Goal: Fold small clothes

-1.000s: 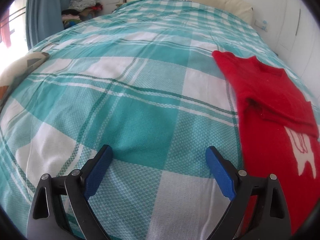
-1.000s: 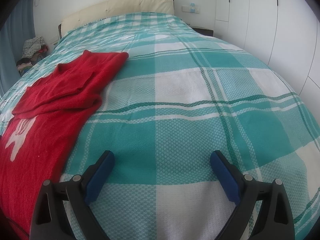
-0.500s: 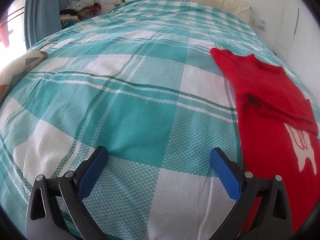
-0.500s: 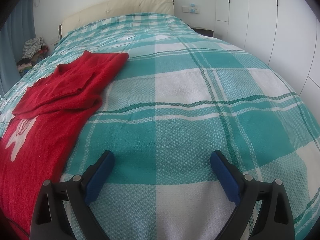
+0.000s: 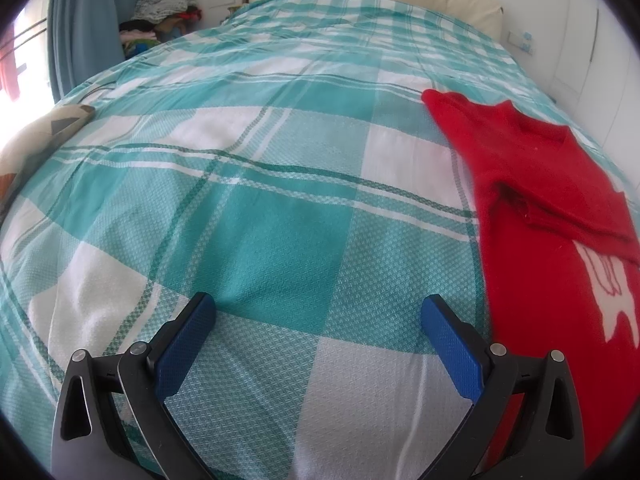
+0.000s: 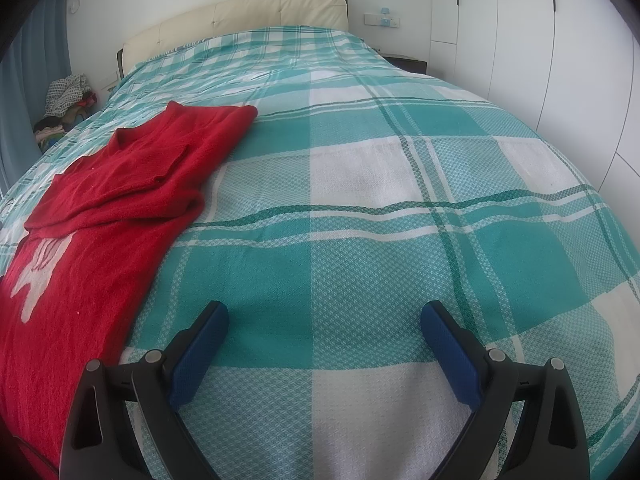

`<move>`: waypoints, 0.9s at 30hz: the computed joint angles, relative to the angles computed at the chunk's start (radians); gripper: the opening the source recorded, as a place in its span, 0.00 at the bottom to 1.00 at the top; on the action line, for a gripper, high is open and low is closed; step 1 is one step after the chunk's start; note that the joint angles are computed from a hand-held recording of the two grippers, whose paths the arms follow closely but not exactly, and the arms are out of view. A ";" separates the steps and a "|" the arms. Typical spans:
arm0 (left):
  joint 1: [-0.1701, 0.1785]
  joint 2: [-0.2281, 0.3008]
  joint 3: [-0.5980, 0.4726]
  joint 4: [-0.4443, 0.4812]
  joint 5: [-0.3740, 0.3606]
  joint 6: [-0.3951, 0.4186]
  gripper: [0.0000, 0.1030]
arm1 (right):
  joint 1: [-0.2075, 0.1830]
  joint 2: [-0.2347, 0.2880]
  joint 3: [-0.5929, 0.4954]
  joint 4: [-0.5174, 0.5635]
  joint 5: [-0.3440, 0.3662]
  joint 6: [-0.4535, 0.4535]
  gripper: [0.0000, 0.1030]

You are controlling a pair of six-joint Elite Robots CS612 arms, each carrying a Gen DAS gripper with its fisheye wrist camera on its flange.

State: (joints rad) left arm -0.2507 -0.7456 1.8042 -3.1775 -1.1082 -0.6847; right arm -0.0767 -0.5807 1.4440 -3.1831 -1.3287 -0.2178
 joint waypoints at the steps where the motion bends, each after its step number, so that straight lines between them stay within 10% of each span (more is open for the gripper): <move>1: 0.000 0.000 -0.001 0.002 0.000 0.000 1.00 | 0.000 0.000 0.000 0.000 0.000 0.000 0.93; 27: -0.001 0.000 -0.005 0.019 0.006 0.001 1.00 | 0.000 0.000 0.000 -0.001 -0.003 -0.002 0.93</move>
